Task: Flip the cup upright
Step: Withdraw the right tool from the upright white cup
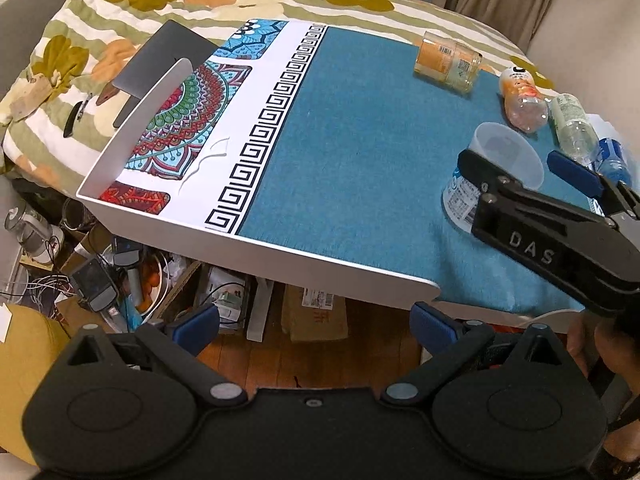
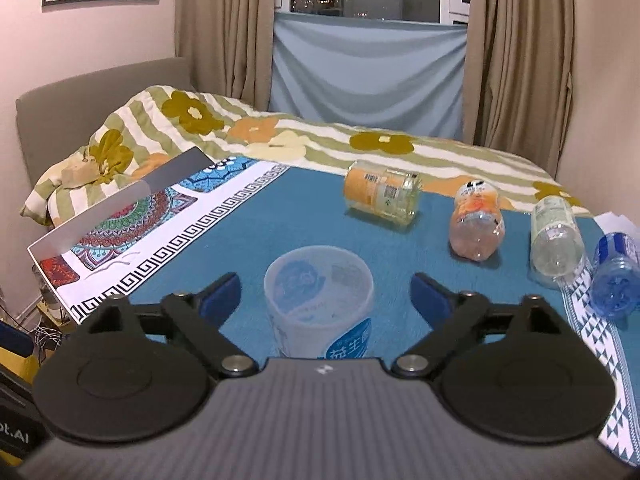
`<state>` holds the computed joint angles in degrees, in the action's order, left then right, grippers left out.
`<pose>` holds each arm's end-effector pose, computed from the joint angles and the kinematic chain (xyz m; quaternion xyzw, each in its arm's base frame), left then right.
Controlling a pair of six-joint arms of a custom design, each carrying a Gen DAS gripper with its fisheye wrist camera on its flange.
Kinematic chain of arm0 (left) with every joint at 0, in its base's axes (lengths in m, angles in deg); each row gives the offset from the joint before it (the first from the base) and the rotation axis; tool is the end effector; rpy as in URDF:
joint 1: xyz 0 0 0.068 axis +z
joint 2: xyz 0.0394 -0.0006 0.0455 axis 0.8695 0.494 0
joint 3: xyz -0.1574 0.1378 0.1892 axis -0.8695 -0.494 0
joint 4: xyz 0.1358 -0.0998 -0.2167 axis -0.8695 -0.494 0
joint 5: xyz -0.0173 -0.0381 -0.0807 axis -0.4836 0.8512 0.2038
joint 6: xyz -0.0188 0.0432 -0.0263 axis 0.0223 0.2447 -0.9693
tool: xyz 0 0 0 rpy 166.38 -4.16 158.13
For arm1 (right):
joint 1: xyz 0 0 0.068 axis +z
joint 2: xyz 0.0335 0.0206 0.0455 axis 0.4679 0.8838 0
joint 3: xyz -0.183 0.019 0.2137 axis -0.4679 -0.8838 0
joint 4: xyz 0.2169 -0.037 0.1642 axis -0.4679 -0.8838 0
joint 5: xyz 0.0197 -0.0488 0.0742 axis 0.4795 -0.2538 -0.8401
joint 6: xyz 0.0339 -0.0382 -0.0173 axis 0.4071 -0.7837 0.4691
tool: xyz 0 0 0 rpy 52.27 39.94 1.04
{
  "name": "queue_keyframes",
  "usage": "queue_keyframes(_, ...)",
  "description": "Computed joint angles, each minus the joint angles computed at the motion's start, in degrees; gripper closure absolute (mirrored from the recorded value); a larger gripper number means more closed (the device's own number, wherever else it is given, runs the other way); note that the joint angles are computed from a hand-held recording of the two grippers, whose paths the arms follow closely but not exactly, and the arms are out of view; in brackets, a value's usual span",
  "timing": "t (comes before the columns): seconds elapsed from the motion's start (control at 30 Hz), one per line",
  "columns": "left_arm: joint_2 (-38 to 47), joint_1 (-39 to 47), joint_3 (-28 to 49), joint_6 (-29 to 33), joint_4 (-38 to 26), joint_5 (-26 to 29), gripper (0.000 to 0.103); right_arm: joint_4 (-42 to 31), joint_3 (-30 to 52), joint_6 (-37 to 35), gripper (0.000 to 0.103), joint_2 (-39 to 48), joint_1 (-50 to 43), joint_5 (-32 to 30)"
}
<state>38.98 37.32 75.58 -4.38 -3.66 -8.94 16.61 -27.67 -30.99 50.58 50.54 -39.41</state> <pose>0.2591 -0.0990 0.2018 -0.1969 0.9524 0.0223 0.2316 0.3446 0.1499 0.1572 -0.2491 0.8219 0.1441 0.4915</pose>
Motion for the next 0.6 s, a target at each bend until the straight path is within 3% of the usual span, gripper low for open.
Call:
queue_keyframes(0.3,-1.91,-0.87,4.34,0.22,-5.62,-1.19,0.000,-8.09,2.13,-0.26,0.000,-3.43,-0.47,0.31)
queue_keyframes(0.47,-4.07,-1.38,8.98,0.66,-11.51,-2.80,0.000,-16.33,3.74,0.44,0.000,-8.99,-1.48,-0.24)
queue_keyframes(0.6,-5.38,-1.39,13.29,1.39,-15.38,-3.88,0.000,-27.44,7.48,1.13,0.000,-14.00,-2.90,-0.17)
